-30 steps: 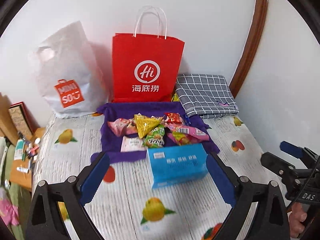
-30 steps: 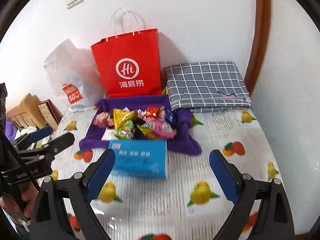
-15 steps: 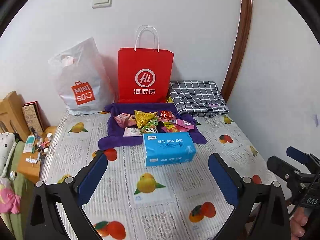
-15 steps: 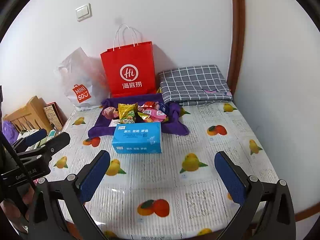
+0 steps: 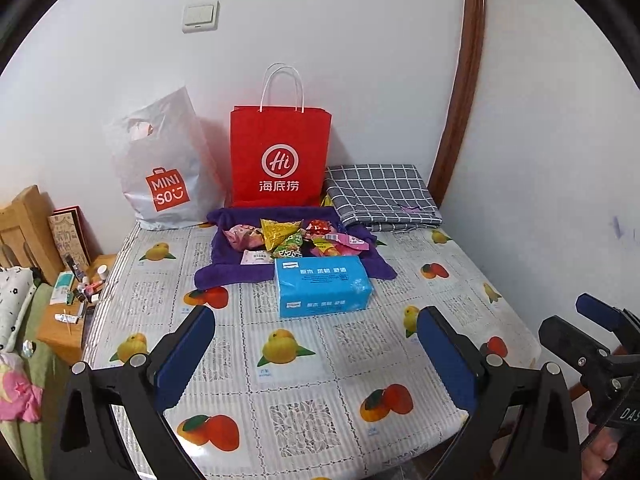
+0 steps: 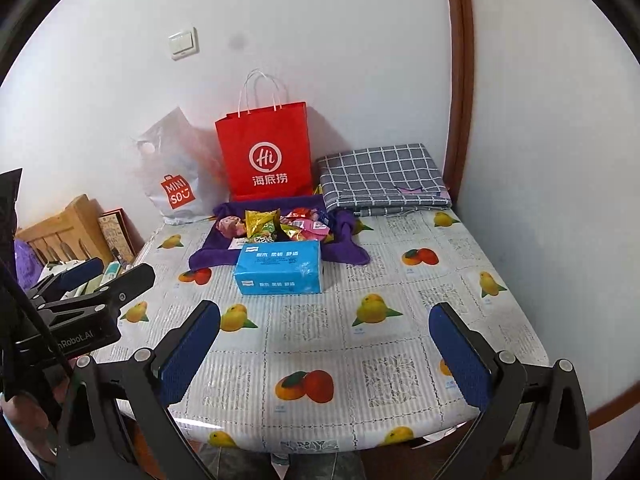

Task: Organize snacks

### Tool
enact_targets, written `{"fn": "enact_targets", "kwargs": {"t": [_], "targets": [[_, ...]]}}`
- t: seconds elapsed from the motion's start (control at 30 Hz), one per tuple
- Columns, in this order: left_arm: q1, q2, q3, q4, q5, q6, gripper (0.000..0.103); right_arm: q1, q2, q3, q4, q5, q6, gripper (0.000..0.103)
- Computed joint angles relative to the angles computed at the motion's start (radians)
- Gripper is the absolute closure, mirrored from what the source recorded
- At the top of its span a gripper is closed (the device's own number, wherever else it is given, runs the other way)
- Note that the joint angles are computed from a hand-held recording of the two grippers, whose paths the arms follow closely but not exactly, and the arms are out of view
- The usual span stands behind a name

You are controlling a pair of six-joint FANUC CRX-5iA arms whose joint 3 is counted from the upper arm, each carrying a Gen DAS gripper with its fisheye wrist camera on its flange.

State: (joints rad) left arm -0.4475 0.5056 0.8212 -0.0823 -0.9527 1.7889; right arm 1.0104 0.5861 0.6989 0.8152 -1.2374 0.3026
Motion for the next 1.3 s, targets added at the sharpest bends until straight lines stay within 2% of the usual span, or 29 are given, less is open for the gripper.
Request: {"fn": "enact_targets", "kwargs": {"t": [0.37, 1.3], "targets": [[-0.001, -0.024, -0.033, 0.005, 0.019, 0.000, 0.001, 0.011, 0.001, -0.002, 0.017, -0.015, -0.012, 0.000], [-0.004, -0.027, -0.027, 0.000, 0.012, 0.001, 0.001, 0.010, -0.022, -0.039, 0.017, -0.002, -0.039, 0.000]]}}
